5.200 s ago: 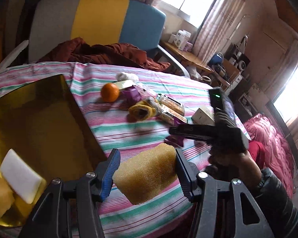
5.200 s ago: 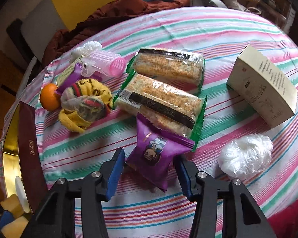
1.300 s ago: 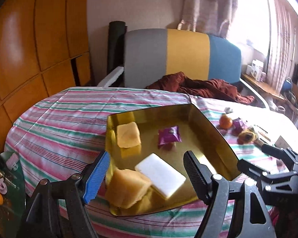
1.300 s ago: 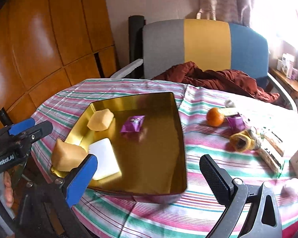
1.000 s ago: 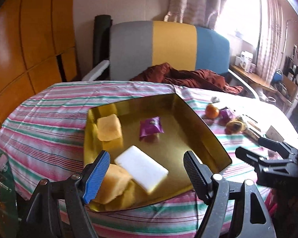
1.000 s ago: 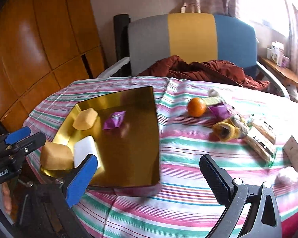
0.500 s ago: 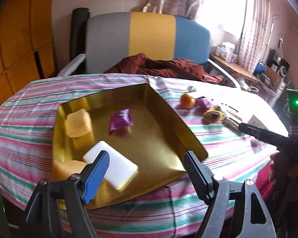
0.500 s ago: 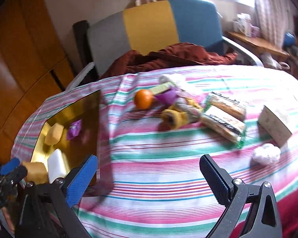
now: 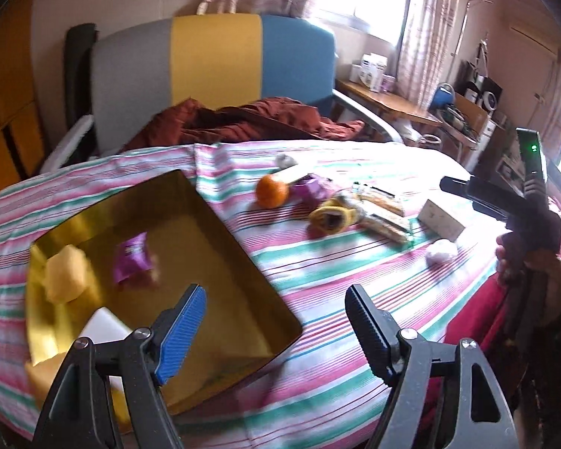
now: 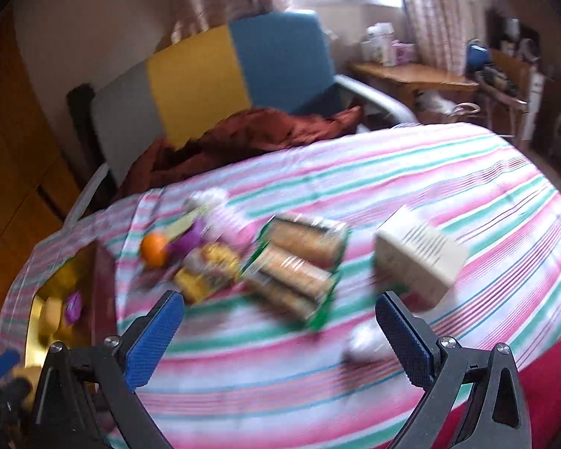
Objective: Organize objects
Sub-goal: 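Reach the left gripper to the yellow knitted toy and grasp it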
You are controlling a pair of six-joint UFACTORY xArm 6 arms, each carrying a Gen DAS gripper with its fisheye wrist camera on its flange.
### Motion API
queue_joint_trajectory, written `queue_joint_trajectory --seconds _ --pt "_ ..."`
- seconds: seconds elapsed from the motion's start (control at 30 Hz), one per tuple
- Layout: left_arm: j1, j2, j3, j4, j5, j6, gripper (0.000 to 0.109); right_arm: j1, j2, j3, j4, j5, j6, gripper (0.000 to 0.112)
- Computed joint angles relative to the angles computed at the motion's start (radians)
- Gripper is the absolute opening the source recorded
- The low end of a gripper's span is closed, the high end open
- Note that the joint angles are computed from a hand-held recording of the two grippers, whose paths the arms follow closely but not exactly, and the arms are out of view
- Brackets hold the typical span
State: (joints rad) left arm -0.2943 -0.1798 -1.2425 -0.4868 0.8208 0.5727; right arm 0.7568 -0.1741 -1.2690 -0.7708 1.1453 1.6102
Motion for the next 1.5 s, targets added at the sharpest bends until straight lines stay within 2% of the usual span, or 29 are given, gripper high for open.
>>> queue_joint_trajectory --seconds 0.13,0.37,0.67,0.83,1.1,1.23,1.27,1.3,1.4,1.5 --pt "-0.043 0.063 -0.062 0.021 0.012 -0.034 0.078 -0.043 -0.063 0.076 -0.049 0.004 0.069 0.103" --pt "-0.115 0.212 -0.202 0.052 0.055 -0.107 0.077 -0.099 -0.15 0.197 -0.034 -0.074 0.195 0.103" --pt "-0.171 0.417 -0.42 0.096 0.135 -0.225 0.078 -0.13 -0.174 0.245 -0.007 -0.191 0.202 0.103" --pt "-0.192 0.533 -0.556 0.081 0.176 -0.288 0.079 -0.13 -0.179 0.25 -0.021 -0.206 0.212 0.103" --pt "-0.224 0.715 -0.762 0.153 0.173 -0.422 0.079 -0.157 -0.215 0.298 -0.018 -0.266 0.258 0.103" --pt "-0.218 0.816 -0.879 0.152 0.26 -0.453 0.072 -0.167 -0.216 0.304 -0.005 -0.29 0.25 0.103" --pt "-0.215 0.81 -0.855 0.137 0.245 -0.44 0.07 -0.168 -0.215 0.304 -0.004 -0.292 0.248 0.103" --pt "-0.217 0.775 -0.79 0.126 0.187 -0.412 0.064 -0.169 -0.215 0.305 -0.003 -0.294 0.247 0.103" --pt "-0.221 0.716 -0.695 0.122 0.137 -0.366 0.054 -0.169 -0.212 0.302 -0.002 -0.289 0.244 0.103" --pt "-0.227 0.637 -0.578 0.126 0.079 -0.334 0.051 -0.168 -0.213 0.302 -0.005 -0.278 0.246 0.103"
